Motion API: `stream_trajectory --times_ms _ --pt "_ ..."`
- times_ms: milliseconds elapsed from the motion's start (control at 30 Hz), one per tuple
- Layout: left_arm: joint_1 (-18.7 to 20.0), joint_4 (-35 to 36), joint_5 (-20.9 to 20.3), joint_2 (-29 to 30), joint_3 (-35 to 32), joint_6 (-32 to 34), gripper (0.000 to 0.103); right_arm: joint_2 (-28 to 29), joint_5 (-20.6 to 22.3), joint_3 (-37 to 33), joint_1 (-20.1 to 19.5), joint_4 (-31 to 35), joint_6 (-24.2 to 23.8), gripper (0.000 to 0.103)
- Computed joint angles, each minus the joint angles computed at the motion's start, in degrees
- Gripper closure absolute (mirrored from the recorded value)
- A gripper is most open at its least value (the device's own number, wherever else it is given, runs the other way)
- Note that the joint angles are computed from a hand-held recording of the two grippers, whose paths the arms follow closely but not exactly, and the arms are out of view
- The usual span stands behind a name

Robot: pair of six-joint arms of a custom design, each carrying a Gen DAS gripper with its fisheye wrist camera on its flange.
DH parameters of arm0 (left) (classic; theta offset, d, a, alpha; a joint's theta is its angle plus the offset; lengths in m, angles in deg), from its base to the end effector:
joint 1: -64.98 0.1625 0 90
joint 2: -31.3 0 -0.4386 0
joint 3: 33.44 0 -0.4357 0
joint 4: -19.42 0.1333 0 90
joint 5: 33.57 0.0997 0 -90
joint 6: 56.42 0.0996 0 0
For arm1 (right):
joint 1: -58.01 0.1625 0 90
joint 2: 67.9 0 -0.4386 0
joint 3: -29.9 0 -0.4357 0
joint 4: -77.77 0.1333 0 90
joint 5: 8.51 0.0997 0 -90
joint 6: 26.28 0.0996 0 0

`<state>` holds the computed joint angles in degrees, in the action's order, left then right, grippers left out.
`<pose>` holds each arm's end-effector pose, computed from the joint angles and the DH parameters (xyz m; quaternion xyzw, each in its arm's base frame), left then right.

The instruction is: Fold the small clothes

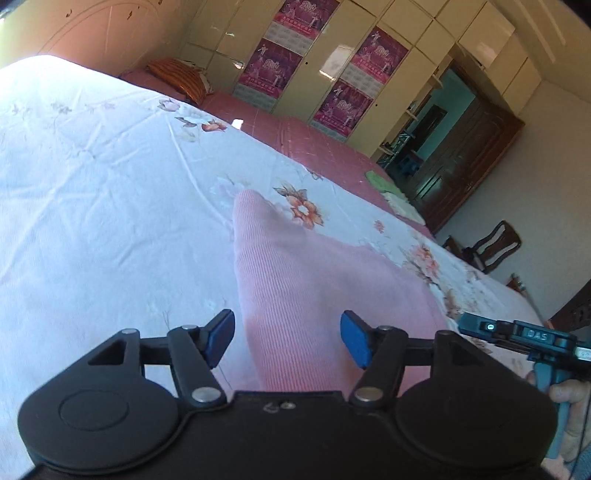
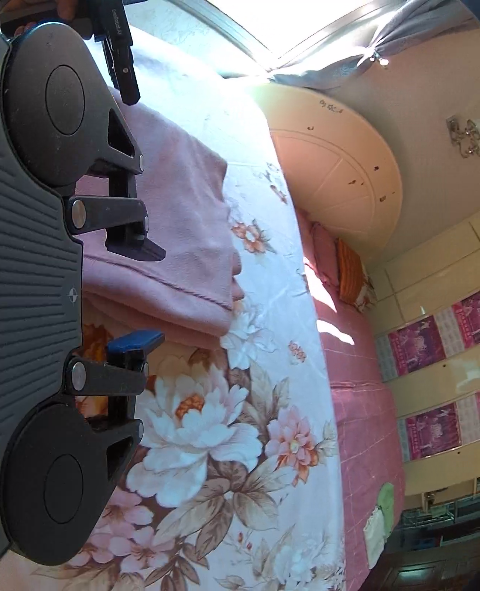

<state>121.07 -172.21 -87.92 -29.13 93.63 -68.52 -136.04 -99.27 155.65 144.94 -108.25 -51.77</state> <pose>-0.1298 -0.5361 0.1349 0.0814 0.9090 -0.3775 0.1569 0.1030 -0.5430 0.1856 0.1814 -0.9267 0.3172 0.0872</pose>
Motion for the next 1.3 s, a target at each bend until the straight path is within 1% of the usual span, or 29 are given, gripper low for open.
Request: stream_trajectory --times_ms 33,67,100,133,167,200,233,267,333,400,433,467,500,567,600,700,733,767,833,867,900,967,1033,1100,1133,1200,1233,1267,1300 --pt "-0.04 1.22 2.08 1.13 -1.49 0.99 0.041 0.75 -0.08 -0.60 0.57 0.38 -0.47 0.069" --pt "0.36 2.69 2.54 1.83 -2.67 0.93 0.040 1.47 -0.54 -1.12 1.05 0.94 -1.32 0.074" --pt "1.16 4.55 1.51 2.23 -3.59 -0.12 0.041 2.42 -1.74 -1.53 1.57 0.93 -2.43 0.075" --pt "2.02 6.65 0.12 2.57 -4.25 -1.22 0.041 3.72 -4.00 -2.07 2.09 0.95 -3.59 0.075" --pt "2.73 6.61 -0.54 3.40 -4.50 -1.34 0.040 5.21 -7.67 -2.81 2.67 1.01 -4.62 0.077" --pt "3.09 4.17 -0.90 4.14 -3.93 -0.94 0.038 6.82 -10.37 -3.34 2.63 0.05 -6.05 0.082" --pt "3.17 2.01 -1.06 4.58 -3.46 -0.70 0.038 7.67 -10.66 -3.01 2.13 -2.10 -7.28 0.082" --pt "3.13 1.26 -1.00 4.45 -2.92 -0.86 0.038 7.56 -9.21 -2.74 1.29 -2.55 -6.74 0.082" --pt "2.52 2.53 -0.12 3.67 -2.52 -2.17 0.038 6.87 -9.10 -2.77 1.11 -1.24 -6.02 0.082" --pt "1.25 3.61 0.81 2.14 -1.53 -3.62 0.043 5.52 -9.35 -2.30 1.57 -0.27 -4.62 0.081" --pt "0.70 2.35 0.42 1.40 -0.42 -3.42 0.044 4.51 -9.08 -1.74 1.70 0.12 -4.25 0.080" --pt "-0.02 0.97 -0.05 0.50 1.07 -3.30 0.044 3.32 -8.99 -0.78 1.90 -0.33 -4.19 0.066" --pt "-0.91 0.24 0.28 -0.21 2.36 -3.36 0.045 1.69 -7.53 0.80 1.62 -1.29 -4.18 0.050" --pt "-2.48 -0.78 1.69 -1.50 5.37 -3.91 0.044 -1.84 -5.08 3.47 0.77 0.37 -3.29 0.049" --pt "-2.97 -1.31 2.12 -1.96 6.89 -5.55 0.043 -3.24 -4.33 4.62 0.32 1.69 -2.80 0.049" --pt "-2.65 -5.66 0.69 -0.84 9.31 -10.30 0.040 -5.65 -2.10 7.55 -1.70 4.83 -0.85 0.049" --pt "-2.57 -7.90 0.86 0.09 9.64 -11.02 0.039 -5.45 -1.66 8.62 -2.14 3.95 -0.33 0.050" --pt "-2.65 -9.14 1.29 0.64 9.74 -11.99 0.039 -4.77 -1.80 9.61 -2.24 1.30 -0.52 0.054" --pt "-3.08 -8.90 2.56 1.09 9.38 -12.78 0.039 -3.59 -2.21 10.59 -2.03 -2.93 0.39 0.060" --pt "-3.33 -8.46 3.21 1.22 9.19 -12.46 0.038 -3.08 -2.65 10.72 -1.72 -4.63 0.71 0.069" --pt "-3.48 -7.72 3.65 1.26 8.96 -12.11 0.038 -2.54 -3.60 10.92 -1.18 -6.51 -0.29 0.079" --pt "-3.96 -4.96 4.31 0.32 8.81 -11.95 0.038 -2.02 -5.74 11.03 -0.07 -8.10 -2.43 0.084" --pt "-4.69 -0.68 4.56 -1.51 8.97 -12.63 0.038 -2.25 -7.16 11.18 0.58 -8.46 -3.98 0.086" --pt "-6.04 5.56 6.32 -2.76 9.12 -13.22 0.036 -2.53 -8.15 11.07 0.59 -7.69 -4.68 0.088" --pt "-6.63 6.90 7.52 -2.47 9.36 -12.17 0.035 -2.21 -8.68 10.82 0.33 -7.05 -4.84 0.088" --pt "-8.14 4.78 10.53 -0.08 9.92 -9.79 0.033 -0.93 -8.69 10.45 -0.22 -7.81 -4.30 0.088" --pt "-8.58 4.71 11.43 0.38 9.93 -9.57 0.033 0.15 -9.11 10.37 -0.11 -9.62 -5.51 0.088" --pt "-8.84 5.32 11.81 0.25 9.90 -10.67 0.033 0.81 -9.98 10.23 0.36 -10.61 -6.37 0.088" --pt "-9.06 6.20 11.92 -0.20 9.98 -12.37 0.033 0.89 -10.84 10.06 0.86 -10.43 -5.96 0.088"
